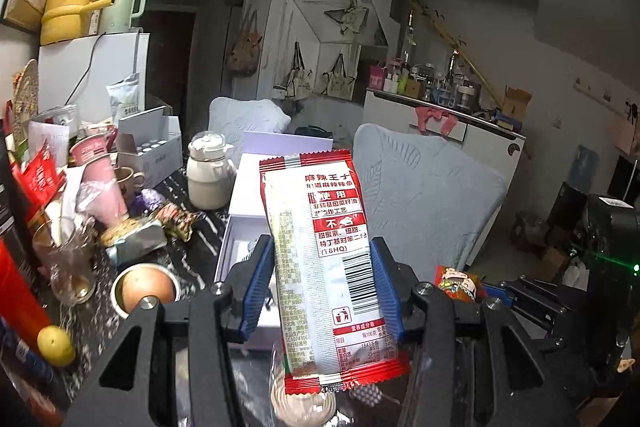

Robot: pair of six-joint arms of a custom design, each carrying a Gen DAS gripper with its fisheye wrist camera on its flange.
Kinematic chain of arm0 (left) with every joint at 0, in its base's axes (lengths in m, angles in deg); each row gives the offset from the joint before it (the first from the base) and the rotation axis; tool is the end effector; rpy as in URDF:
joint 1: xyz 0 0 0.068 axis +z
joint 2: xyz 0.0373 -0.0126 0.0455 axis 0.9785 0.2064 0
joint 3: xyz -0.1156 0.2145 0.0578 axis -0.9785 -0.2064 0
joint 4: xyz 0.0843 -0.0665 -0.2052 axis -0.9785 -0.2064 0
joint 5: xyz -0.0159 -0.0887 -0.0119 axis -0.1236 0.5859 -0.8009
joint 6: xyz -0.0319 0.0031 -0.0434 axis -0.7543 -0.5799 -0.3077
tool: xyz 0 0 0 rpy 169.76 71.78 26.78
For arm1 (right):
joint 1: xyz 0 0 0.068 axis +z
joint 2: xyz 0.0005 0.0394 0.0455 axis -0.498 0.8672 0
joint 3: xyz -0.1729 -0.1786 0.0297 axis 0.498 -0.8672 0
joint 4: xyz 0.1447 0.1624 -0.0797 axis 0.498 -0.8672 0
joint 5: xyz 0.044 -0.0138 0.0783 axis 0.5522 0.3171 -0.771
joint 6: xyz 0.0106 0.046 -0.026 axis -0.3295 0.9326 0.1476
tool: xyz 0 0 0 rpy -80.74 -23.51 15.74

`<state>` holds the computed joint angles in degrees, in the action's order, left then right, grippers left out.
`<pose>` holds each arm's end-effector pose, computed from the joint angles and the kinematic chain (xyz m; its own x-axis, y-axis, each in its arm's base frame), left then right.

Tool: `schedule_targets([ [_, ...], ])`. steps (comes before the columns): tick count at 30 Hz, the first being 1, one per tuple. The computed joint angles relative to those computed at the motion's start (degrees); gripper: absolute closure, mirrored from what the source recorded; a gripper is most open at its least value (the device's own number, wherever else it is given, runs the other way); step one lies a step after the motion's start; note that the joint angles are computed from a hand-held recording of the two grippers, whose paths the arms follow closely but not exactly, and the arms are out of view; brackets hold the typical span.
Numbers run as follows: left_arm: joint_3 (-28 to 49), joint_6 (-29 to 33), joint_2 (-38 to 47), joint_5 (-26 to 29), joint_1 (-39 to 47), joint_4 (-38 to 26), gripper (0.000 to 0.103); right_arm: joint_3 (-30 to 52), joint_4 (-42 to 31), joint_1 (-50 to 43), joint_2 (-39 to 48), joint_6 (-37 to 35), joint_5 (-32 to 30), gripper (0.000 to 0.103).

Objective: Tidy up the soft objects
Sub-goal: 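Carry both held packets toward the lavender box and lower the red-and-gold one inside, then lower the red-and-gold packet into the box with the right gripper while the left lowers the red-and-white packet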

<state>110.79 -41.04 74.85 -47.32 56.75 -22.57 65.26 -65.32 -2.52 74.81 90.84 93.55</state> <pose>0.2785 -0.1167 0.1932 -0.4150 0.0702 -0.9071 0.4959 0.8533 -0.1609 0.2397 0.1124 0.1765 -0.5562 0.0061 -0.8310 -0.0794 0.9950 0.0605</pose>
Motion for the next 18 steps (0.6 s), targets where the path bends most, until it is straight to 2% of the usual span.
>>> schedule_targets([
  [9, 14.0, 0.7, 11.7, -0.2, 0.2, -3.0, 0.055, 9.1, 1.4, -7.1, 8.4, -5.5, -5.2, 0.052],
  [18, 27.5, 1.9, 21.9, -1.8, 0.8, -7.9, 0.055, 20.1, -0.3, -11.9, 17.9, -6.5, -8.4, 0.051],
])
